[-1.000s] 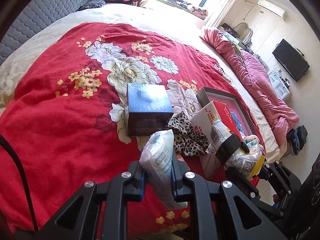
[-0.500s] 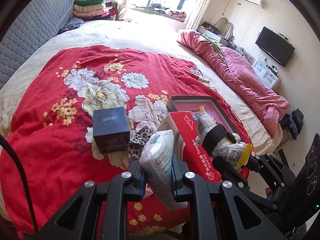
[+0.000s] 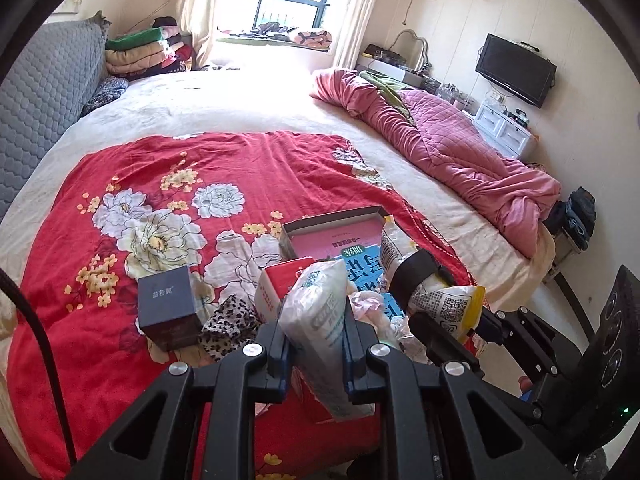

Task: Organize soft objects

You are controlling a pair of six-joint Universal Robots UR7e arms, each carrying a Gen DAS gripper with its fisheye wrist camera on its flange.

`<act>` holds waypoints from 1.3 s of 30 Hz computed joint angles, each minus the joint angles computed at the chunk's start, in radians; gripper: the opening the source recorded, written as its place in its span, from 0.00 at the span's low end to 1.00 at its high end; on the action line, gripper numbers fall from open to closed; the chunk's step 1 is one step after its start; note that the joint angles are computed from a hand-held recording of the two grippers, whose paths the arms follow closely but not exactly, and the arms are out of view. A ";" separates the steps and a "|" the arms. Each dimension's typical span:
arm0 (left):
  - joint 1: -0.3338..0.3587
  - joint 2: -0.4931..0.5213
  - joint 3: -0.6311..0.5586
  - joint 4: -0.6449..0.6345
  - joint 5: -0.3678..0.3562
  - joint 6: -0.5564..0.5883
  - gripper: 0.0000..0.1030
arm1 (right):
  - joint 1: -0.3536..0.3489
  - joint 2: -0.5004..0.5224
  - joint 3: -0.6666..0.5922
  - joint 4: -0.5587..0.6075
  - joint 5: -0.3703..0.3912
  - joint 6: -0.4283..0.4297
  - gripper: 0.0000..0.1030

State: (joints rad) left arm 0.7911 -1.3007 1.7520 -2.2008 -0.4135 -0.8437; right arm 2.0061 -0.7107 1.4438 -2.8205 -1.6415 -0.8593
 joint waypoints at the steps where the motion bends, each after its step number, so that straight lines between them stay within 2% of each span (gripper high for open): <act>1: -0.001 0.011 -0.010 0.006 0.008 0.005 0.19 | -0.002 -0.003 -0.003 0.001 0.000 0.006 0.33; 12: 0.003 0.099 -0.084 -0.022 0.017 0.102 0.19 | -0.028 -0.020 -0.024 -0.012 0.008 0.058 0.33; 18: 0.017 0.138 -0.120 -0.035 -0.003 0.141 0.19 | -0.041 -0.020 -0.050 -0.021 -0.005 0.082 0.33; 24: 0.037 0.177 -0.157 -0.092 -0.040 0.204 0.19 | -0.060 -0.014 -0.082 -0.035 -0.025 0.096 0.33; 30: 0.067 0.215 -0.191 -0.185 -0.111 0.277 0.19 | -0.085 -0.004 -0.116 -0.053 -0.057 0.094 0.33; 39: 0.116 0.281 -0.256 -0.193 -0.178 0.324 0.19 | -0.109 0.010 -0.148 -0.060 -0.087 0.107 0.33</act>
